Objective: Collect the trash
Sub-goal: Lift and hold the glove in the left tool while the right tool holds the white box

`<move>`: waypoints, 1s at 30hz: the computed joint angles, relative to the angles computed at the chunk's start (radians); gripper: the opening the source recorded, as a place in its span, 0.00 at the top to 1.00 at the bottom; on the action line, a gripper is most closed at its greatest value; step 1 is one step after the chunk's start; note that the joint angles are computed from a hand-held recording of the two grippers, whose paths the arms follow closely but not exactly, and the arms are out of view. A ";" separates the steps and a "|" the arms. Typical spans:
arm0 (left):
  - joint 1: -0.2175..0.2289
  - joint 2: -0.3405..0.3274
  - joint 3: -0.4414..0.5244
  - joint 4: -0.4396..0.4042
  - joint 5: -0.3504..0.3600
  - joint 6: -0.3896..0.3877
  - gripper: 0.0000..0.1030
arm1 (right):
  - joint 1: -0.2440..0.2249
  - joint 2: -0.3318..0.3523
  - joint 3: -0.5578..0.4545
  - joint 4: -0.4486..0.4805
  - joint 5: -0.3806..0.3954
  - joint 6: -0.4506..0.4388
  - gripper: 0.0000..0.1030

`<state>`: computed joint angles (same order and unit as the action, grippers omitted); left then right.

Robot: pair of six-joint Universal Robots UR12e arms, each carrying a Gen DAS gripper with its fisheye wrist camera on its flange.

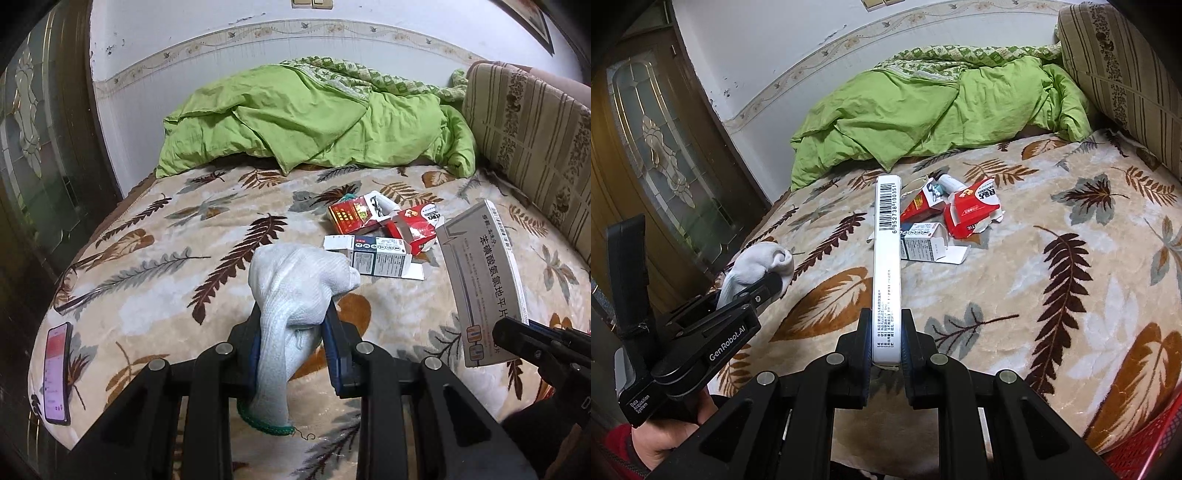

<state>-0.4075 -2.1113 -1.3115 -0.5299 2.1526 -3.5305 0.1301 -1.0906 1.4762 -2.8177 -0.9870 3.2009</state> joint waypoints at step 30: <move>0.011 -0.006 0.006 -0.110 0.014 -0.085 0.73 | 0.004 0.002 -0.004 0.006 -0.003 -0.005 0.86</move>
<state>-0.3961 -2.1170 -1.3055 -0.6402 2.1661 -3.6158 0.1338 -1.0887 1.4725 -2.8118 -0.9901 3.1958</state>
